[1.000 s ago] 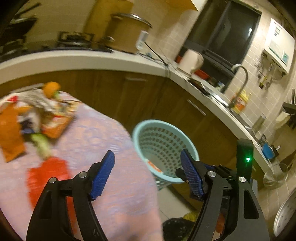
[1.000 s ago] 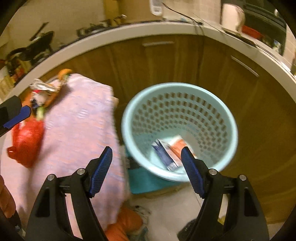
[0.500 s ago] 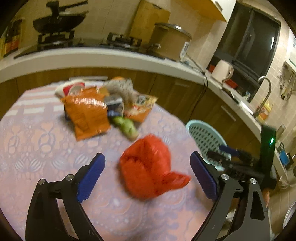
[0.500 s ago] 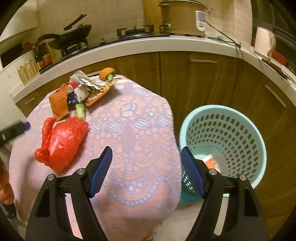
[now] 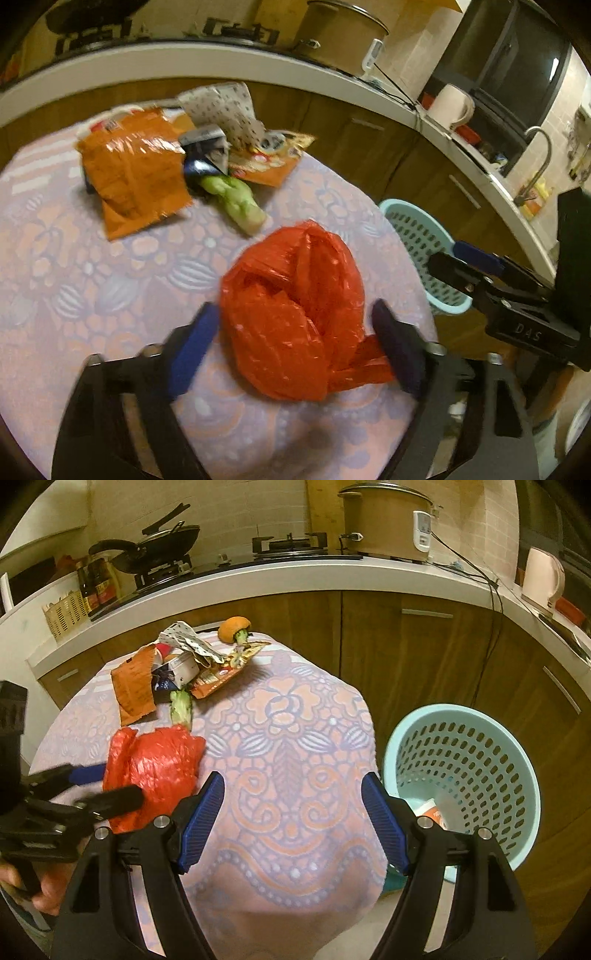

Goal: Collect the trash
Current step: 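Grasp the red plastic bag with the left tool while the right tool grasps the white dotted wrapper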

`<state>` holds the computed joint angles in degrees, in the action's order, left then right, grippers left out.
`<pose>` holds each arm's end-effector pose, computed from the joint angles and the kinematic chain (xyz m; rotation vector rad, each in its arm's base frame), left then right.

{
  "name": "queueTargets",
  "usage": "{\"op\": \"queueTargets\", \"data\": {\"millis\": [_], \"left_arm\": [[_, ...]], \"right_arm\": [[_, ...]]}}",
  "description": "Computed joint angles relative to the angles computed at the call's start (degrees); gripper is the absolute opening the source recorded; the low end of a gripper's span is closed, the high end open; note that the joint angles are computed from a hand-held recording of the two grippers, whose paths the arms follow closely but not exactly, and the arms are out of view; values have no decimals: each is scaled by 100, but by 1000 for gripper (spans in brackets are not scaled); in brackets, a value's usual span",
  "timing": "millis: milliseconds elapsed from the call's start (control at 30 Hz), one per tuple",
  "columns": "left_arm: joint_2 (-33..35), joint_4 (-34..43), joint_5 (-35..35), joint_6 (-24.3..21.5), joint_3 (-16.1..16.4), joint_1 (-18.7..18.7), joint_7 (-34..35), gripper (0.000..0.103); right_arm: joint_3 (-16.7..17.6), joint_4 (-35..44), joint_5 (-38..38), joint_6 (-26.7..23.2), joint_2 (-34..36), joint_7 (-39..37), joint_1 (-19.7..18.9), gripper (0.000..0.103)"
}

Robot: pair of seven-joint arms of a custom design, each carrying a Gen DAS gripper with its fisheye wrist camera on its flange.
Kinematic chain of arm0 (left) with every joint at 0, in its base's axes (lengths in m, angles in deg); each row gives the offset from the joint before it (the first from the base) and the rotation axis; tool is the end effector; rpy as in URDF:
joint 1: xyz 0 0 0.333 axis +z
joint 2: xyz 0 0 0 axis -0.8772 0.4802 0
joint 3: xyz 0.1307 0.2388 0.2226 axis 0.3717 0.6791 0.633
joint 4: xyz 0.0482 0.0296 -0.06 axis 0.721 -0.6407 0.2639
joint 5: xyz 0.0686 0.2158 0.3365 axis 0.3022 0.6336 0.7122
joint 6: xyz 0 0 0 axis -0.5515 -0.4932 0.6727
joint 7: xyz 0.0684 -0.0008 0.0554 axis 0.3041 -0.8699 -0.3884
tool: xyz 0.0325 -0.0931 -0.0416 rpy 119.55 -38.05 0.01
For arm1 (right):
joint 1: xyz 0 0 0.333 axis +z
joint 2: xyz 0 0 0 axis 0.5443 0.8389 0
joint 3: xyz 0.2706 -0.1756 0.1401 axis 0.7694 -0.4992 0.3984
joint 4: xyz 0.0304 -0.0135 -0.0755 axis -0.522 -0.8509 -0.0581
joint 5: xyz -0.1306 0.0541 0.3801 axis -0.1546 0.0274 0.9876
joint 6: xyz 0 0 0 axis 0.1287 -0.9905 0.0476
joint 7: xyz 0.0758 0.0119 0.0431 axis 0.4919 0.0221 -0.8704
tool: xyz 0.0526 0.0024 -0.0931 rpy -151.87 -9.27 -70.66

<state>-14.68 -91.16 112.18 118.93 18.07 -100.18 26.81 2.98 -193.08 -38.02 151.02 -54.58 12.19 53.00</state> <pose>0.5887 -0.5288 0.4100 -1.9670 1.9249 -1.0561 0.5810 0.2846 0.4465 -2.0941 1.3071 -0.4667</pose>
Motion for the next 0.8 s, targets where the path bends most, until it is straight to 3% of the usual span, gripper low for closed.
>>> {"op": "queueTargets", "data": {"millis": [67, 167, 300, 500, 600, 667, 800], "left_arm": [[24, -28, -66, 78, -72, 63, 78, 50], [-127, -236, 178, 233, 262, -168, -237, 40], [-545, -712, 848, 285, 909, -573, -1274, 38], [-1232, -1373, 1984, 39, 1364, -784, -2702, 38], [-1468, -1569, 2388, -44, 1376, -708, -3123, 38], [-1561, -1628, 2568, -113, 1313, -622, -3283, 38], [-1669, -1711, 2872, -121, 1147, -402, -3559, 38]], "right_arm": [[47, 145, 26, -31, 93, -43, 6, 73], [131, 435, 113, -123, 261, -153, 13, 73], [187, 905, 105, -206, 517, -245, 98, 73], [223, 2090, 24, -505, 1234, -412, 356, 73], [134, 2711, -134, -724, 1641, -429, 566, 73], [-138, 3157, -418, -862, 1938, -263, 853, 73], [-122, 3864, -544, -1200, 2429, -365, 919, 73]]}}
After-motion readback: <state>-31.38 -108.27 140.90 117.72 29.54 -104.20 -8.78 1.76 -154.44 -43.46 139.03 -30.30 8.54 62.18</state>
